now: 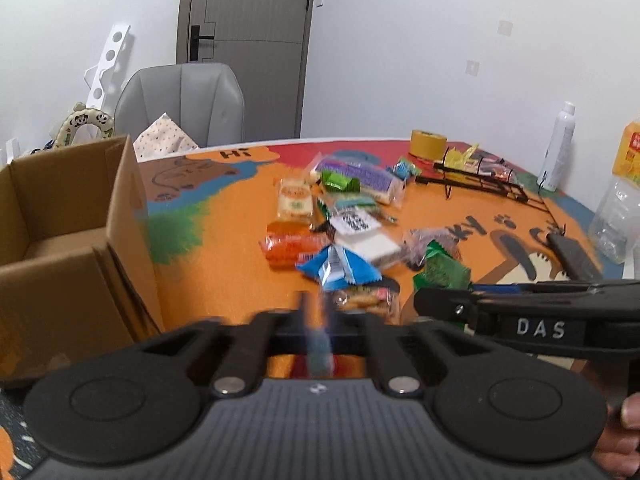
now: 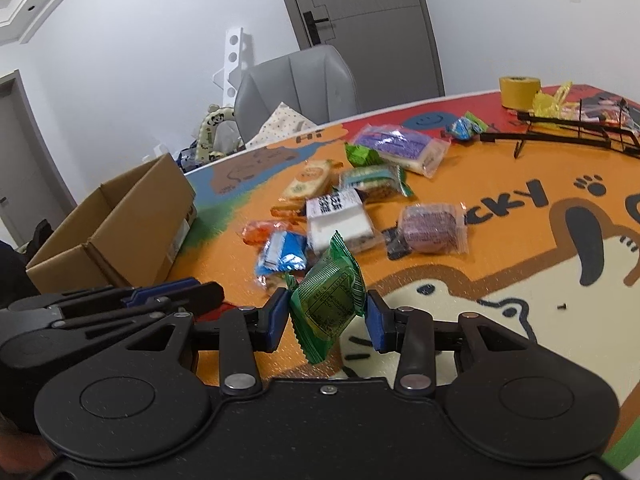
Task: Organize snacks
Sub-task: 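Lift the red-and-white bar with the left tool while the right tool lifts the green pouch, then carry both snacks over the cardboard box and open both tools to drop them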
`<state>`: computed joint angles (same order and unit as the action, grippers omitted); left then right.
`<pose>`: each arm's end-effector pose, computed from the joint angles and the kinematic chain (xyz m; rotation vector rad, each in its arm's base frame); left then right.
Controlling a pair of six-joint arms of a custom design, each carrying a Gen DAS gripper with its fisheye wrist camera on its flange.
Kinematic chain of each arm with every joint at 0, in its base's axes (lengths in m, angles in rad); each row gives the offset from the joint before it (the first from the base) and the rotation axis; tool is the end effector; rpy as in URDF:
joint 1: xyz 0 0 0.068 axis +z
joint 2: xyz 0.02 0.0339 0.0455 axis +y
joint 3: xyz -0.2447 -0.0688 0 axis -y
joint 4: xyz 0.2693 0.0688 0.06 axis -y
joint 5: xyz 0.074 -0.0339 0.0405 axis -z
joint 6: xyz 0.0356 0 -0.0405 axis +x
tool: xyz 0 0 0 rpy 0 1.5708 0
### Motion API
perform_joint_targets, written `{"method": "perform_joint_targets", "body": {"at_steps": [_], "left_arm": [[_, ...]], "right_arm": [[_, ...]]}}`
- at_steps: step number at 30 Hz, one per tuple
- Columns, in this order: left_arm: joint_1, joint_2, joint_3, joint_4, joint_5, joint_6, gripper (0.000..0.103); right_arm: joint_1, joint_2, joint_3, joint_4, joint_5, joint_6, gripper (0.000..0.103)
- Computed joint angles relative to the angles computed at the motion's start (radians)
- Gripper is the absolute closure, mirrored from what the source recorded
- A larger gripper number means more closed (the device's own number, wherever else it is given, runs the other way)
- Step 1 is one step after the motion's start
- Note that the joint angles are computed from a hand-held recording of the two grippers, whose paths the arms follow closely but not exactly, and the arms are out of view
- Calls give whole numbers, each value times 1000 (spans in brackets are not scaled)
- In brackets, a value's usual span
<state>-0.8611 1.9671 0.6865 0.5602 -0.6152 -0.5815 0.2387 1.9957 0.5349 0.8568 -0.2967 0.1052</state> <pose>0.2283 -0.2343 0.0304 -0.0066 2.1424 -0.1282 0.2881 0.0808 0.0140 -0.3167 2.1681 0.5178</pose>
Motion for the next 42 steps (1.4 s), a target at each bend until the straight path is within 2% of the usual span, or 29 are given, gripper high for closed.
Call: {"method": "perform_joint_targets", "body": {"at_steps": [5,9,12,15,17,19,22,23,24,26,29,34,42], "left_arm": [[9,-39,-30,22,-13,22,103],[23,-46,-10,-71,12,-41,99],[26,-29,-1,-80,34,-53,96],[24,-1,18,-89,61,-71,82],[16,11,23,-96,65,-89,62],[5,24,27,-101,56,-105,57],[0,46,32,-104,73,-103,58],[3,54,37,-112,86,-106,63],[2,60,29,-94,86,-100,64],[-8,63,30,-105,60,-75,77],[4,55,0,-69,71,-52,84],[8,15,-71,36,63,-30,85],[19,-163,-157,52,-1,35,85]], "right_arm": [[23,-18,6,-4,13,5,64],[40,-19,11,-5,22,10,64],[45,-14,11,-5,26,8,64],[43,-10,5,-3,35,6,64],[35,-6,5,-6,35,5,64],[27,-3,1,-5,36,5,64],[21,2,-1,-4,33,8,64],[21,5,0,-3,33,7,64],[24,8,0,-2,33,6,64],[32,12,4,-4,33,6,64],[48,18,10,-7,35,3,64],[72,14,19,-17,45,9,64],[113,-45,23,-40,62,2,64]]}}
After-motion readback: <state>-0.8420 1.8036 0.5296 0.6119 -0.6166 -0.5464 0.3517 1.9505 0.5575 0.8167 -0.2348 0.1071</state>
